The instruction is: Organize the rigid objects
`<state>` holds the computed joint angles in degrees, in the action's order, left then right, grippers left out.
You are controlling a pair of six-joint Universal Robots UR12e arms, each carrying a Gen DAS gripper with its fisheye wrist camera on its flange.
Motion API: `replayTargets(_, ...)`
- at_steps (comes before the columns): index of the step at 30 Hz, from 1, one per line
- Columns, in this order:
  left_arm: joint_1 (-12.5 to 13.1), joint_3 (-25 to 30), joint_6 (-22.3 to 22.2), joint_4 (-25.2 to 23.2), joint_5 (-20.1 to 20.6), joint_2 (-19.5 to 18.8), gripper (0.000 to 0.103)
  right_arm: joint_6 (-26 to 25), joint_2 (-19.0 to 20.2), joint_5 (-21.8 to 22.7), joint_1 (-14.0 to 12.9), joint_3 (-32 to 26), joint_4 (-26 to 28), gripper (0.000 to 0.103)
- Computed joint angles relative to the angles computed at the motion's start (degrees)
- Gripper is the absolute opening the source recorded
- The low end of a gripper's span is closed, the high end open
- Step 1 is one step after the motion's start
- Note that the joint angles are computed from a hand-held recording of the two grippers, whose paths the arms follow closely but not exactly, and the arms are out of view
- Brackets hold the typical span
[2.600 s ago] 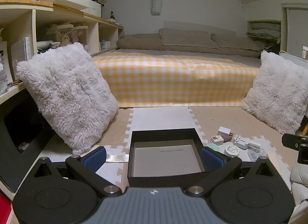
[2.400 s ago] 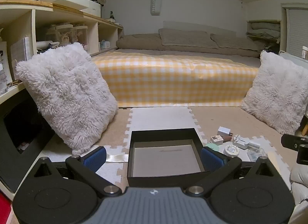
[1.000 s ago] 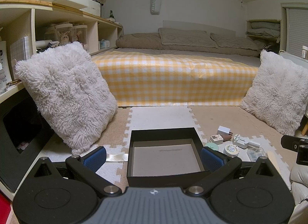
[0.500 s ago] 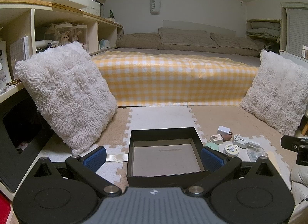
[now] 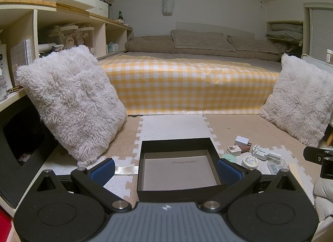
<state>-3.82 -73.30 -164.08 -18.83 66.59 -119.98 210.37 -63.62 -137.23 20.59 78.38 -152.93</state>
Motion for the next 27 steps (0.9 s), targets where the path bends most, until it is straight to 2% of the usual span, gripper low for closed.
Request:
replayTargets(22, -0.13, -0.05, -0.55, 0.32, 0.16, 0.06, 0.103, -0.04, -0.05, -0.13, 0.11, 0.19, -0.35, 0.103)
replayTargets(27, -0.4, 1.58, -1.01, 0.26, 0.99, -0.7, 0.103, 1.19, -0.33, 1.75, -0.55, -0.05, -0.49, 0.103)
